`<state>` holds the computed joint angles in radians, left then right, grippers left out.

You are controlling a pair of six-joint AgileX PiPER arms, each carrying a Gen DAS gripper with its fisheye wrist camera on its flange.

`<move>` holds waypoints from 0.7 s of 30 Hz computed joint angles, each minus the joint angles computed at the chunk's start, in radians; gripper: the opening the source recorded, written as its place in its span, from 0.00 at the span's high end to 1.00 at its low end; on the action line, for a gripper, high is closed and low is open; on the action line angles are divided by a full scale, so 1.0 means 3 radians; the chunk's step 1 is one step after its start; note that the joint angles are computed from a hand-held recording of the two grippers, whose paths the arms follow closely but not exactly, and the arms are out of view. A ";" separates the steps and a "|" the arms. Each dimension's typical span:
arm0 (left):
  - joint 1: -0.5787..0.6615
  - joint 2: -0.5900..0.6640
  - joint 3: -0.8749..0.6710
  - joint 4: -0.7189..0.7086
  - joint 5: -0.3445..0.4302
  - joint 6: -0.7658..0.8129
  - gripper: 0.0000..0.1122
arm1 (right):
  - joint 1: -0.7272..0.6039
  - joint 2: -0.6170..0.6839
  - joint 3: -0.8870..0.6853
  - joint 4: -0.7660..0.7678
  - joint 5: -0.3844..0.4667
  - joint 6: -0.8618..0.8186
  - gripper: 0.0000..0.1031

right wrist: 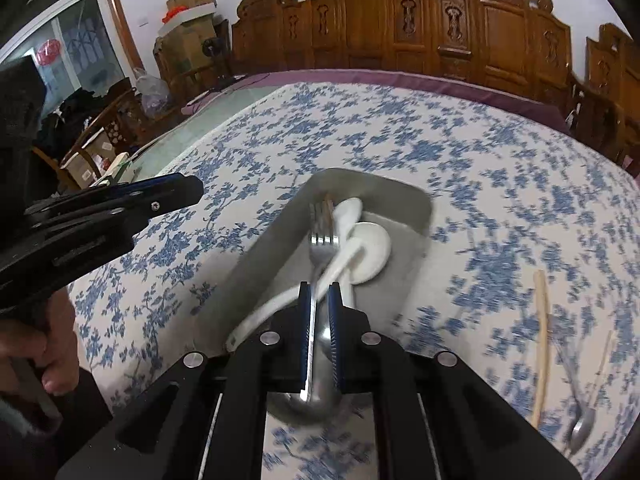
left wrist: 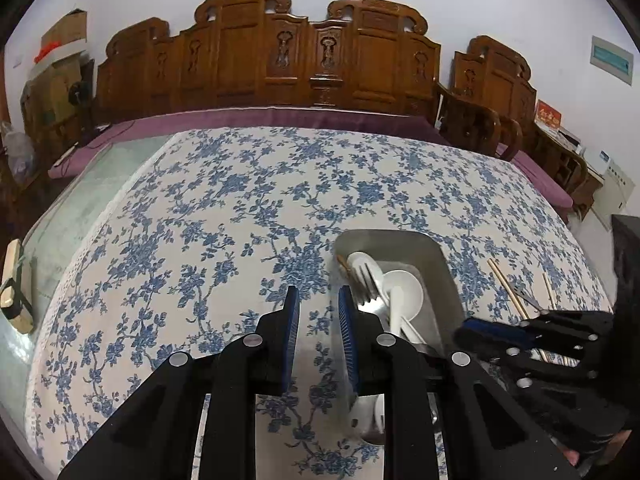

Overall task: Organize utensils
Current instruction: 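Lower the metal fork into the grey tray and open the right tool, then move the right tool to the utensils and grasp a dark wooden chopstick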

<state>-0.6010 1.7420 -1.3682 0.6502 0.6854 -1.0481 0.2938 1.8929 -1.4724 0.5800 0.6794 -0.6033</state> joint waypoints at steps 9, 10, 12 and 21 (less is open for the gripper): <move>-0.0312 0.0079 -0.0134 0.0184 0.0107 -0.0215 0.71 | -0.0586 -0.0513 0.0602 0.0267 0.0035 -0.0665 0.89; -0.0351 0.0092 -0.0154 0.0205 0.0117 -0.0244 0.67 | -0.0678 -0.0560 0.0667 0.0282 0.0045 -0.0733 0.89; -0.0413 0.0126 -0.0199 0.0210 0.0127 -0.0259 0.66 | -0.0824 -0.0616 0.0762 0.0328 0.0063 -0.0857 0.89; -0.0682 0.0355 -0.0440 0.0276 0.0194 -0.0319 0.39 | -0.1315 -0.0548 0.0956 0.0217 -0.0013 -0.1177 0.82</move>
<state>-0.8057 1.8485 -1.5001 0.7329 0.7435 -1.1438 -0.1008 1.7285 -1.1855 0.6450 0.6754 -0.9565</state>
